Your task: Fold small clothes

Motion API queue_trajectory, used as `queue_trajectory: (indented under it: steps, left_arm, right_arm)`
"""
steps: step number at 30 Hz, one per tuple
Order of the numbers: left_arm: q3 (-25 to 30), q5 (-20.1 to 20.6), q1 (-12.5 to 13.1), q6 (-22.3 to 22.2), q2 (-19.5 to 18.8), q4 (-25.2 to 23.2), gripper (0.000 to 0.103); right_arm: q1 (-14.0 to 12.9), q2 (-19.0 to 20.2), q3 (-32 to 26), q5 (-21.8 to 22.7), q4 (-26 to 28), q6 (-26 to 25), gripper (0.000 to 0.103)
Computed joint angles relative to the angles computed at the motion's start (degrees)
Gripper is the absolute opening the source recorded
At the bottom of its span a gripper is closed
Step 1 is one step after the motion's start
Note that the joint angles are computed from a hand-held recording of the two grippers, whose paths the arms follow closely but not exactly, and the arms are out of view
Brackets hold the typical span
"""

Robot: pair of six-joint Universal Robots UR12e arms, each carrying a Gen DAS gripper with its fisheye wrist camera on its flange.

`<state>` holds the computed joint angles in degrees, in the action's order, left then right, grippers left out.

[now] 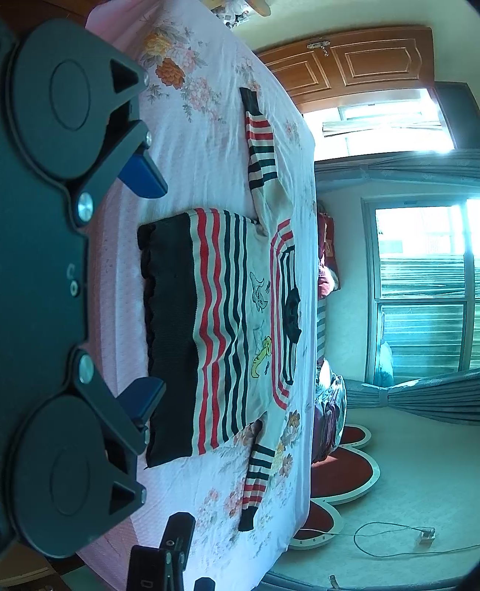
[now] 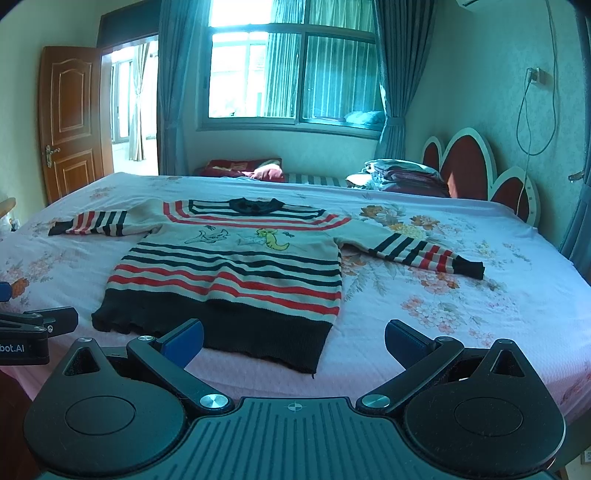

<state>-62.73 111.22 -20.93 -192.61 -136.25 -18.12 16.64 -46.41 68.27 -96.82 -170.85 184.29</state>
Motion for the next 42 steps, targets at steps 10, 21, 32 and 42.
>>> queue_trajectory:
  steps: [10, 21, 32, 42]
  left_arm:
    - [0.0, 0.0, 0.0, 0.2, 0.0, 0.1, 0.103]
    - [0.0, 0.2, 0.0, 0.2, 0.1, 0.1, 0.103]
    - [0.0, 0.2, 0.1, 0.3, 0.1, 0.1, 0.103]
    - [0.0, 0.2, 0.1, 0.4, 0.2, 0.1, 0.103]
  right_arm:
    - [0.1, 0.0, -0.1, 0.0, -0.2, -0.1, 0.103]
    - [0.0, 0.2, -0.5, 0.1, 0.1, -0.3, 0.103]
    - [0.0, 0.3, -0.6, 0.2, -0.3, -0.5, 0.103]
    - [-0.1, 0.3, -0.5, 0.5, -0.5, -0.7, 0.103]
